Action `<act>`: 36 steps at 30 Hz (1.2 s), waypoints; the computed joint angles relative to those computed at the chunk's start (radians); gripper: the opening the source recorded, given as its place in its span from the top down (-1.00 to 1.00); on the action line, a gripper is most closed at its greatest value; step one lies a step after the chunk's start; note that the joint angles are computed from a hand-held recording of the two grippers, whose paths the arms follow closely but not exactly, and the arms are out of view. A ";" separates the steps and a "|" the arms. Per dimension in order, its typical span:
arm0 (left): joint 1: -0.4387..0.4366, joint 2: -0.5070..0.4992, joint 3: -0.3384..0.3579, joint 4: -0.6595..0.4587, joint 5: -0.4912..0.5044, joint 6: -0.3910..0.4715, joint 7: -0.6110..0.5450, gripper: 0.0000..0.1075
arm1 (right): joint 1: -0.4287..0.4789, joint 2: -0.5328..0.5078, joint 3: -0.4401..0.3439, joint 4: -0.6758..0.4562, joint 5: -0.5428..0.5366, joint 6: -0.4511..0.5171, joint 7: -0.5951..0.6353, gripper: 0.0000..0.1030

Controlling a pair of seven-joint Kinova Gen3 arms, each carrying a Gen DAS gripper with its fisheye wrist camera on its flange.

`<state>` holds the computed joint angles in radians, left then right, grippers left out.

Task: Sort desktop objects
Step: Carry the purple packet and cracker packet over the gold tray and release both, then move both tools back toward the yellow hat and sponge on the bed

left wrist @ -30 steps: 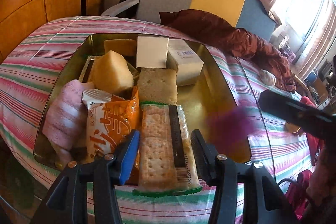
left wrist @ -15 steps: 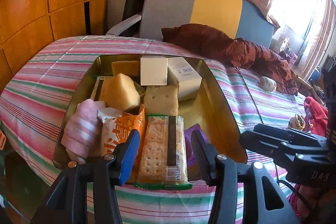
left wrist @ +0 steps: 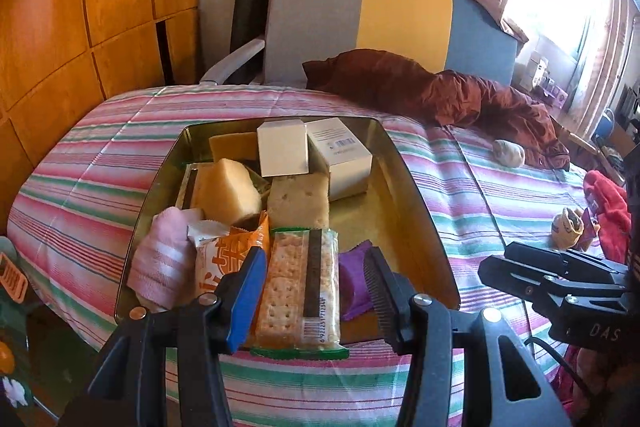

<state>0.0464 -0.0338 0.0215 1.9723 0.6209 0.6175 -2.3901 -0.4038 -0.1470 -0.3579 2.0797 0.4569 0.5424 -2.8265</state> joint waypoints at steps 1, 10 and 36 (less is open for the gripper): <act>0.002 0.000 0.002 0.000 -0.004 0.000 0.003 0.05 | 0.002 -0.005 -0.001 0.005 0.001 0.001 -0.006 -0.19; 0.029 -0.008 0.018 -0.001 -0.046 -0.007 0.023 0.05 | 0.040 -0.055 -0.014 0.048 -0.009 0.011 -0.034 -0.22; 0.136 0.034 0.091 -0.062 -0.018 0.052 -0.060 0.05 | 0.300 -0.317 0.052 0.096 -0.130 0.242 0.147 -0.33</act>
